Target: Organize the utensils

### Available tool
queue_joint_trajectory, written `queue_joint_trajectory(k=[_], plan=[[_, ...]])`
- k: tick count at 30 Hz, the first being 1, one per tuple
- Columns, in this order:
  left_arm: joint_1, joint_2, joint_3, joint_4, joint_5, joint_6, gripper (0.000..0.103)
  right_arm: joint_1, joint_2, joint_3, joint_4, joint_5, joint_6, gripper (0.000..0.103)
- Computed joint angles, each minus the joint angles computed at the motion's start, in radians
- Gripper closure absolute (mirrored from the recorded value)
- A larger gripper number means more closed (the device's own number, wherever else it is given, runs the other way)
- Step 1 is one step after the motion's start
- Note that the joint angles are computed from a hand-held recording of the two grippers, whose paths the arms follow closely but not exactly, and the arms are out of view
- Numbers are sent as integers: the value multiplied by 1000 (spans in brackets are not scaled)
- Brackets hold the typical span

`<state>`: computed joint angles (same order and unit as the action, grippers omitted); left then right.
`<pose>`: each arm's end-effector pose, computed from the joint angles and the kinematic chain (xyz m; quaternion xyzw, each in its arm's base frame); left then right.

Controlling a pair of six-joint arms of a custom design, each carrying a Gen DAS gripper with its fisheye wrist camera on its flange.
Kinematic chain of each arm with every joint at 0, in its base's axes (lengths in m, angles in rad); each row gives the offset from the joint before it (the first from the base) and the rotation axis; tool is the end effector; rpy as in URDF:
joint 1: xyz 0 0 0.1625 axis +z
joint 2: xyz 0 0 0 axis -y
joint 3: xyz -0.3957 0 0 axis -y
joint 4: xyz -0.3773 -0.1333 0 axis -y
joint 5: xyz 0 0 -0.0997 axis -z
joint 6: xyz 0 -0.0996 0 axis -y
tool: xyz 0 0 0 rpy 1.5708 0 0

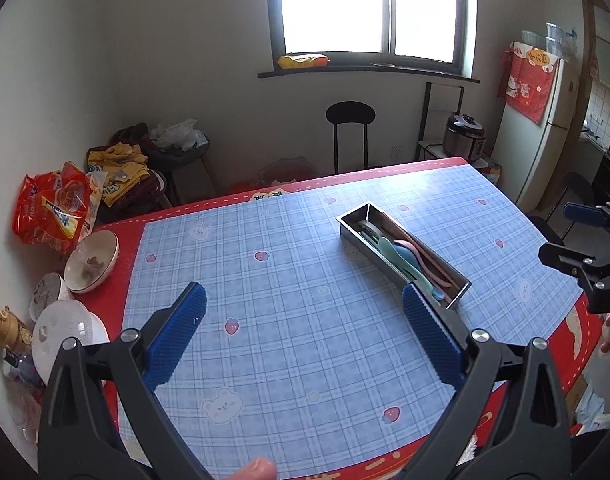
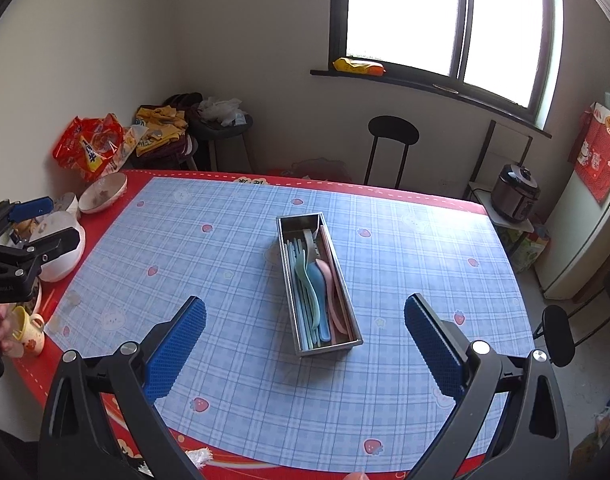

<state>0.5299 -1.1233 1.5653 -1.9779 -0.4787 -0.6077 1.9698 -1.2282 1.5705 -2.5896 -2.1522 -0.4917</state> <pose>-0.4145 -0.4998 0.3085 0.1925 0.8325 -0.3710 0.3635 0.3126 -0.5391 0.4061 0.3035 -0.8566 0.3050 0.2848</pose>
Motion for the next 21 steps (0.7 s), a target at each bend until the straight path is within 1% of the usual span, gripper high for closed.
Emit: queue_joint_trajectory(k=[5, 9, 12, 21], plan=[[-15, -15, 21, -63, -31, 76, 6, 25, -21, 36, -21, -41, 7, 6], [-31, -11, 24, -59, -5, 66, 6, 38, -32, 48, -36, -54, 20, 6], [-33, -13, 25, -81, -12, 79, 6, 44, -33, 47, -45, -66, 23, 6], [-39, -9, 22, -91, -5, 90, 6, 54, -37, 48, -49, -78, 22, 6]])
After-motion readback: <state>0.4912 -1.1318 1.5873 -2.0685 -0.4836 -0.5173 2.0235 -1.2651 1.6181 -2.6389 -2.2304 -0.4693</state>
